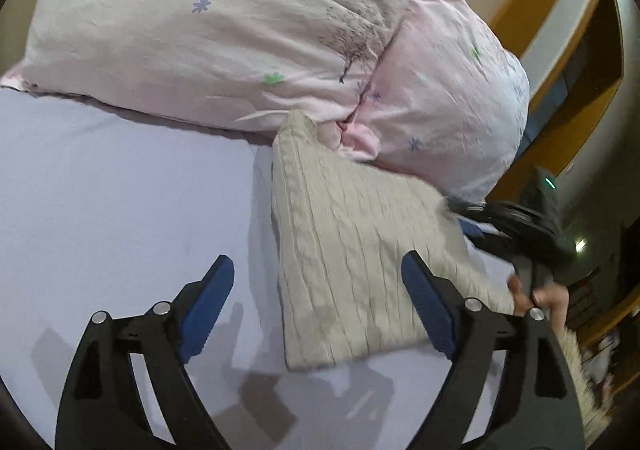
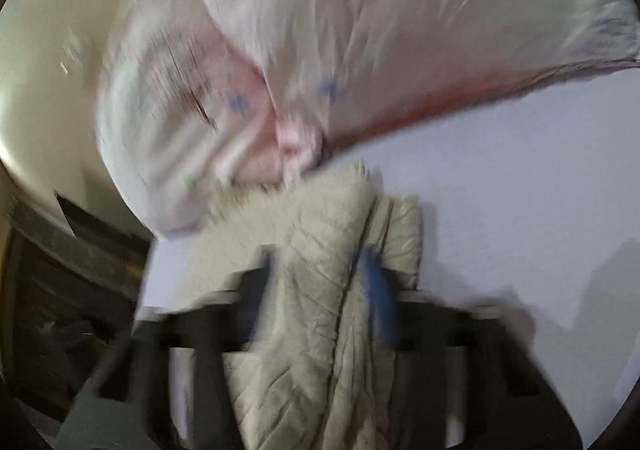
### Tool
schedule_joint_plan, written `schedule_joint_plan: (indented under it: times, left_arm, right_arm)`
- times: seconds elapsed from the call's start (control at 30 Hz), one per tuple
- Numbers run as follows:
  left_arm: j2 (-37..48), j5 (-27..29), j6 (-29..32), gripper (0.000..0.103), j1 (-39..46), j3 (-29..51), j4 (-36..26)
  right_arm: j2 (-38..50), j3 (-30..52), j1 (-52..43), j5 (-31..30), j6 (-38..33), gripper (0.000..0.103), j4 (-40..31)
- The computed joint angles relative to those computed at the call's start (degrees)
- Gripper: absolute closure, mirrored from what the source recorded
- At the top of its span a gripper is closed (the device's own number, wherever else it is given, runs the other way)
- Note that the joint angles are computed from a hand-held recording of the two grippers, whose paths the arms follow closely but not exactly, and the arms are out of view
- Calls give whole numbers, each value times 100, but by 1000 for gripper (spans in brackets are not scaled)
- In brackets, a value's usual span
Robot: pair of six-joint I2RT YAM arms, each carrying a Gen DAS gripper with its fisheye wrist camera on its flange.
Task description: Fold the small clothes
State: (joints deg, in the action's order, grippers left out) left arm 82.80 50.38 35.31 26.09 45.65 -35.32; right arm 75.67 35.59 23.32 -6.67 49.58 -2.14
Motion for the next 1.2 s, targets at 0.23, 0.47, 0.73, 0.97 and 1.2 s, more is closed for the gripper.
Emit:
schedule_joint_plan:
  times: [0.23,0.47,0.73,0.97,1.2]
  left_arm:
    - [-1340,-958,246,5,-44,-1230,806]
    - [-1777,-1898,136,1,-340,-1866,1342]
    - [-2115,-2443,-77,1,-1113,-2409,1591]
    - [-1999,-3156,-480,1,-1668,-2580,1980]
    - [-1950,-3135,-461,1,-1682,-2589,2037]
  right_arm:
    - [171,130,-273,789,115,95,-479]
    - [-1290,391,1702,3661,885,2,-2745]
    - [-142,955,4628,4636,3583,2,-4912]
    - [1177,1219,4537,4108,3022,3,-3755]
    - [1794,1654,4522,4023,3201,2,-4092]
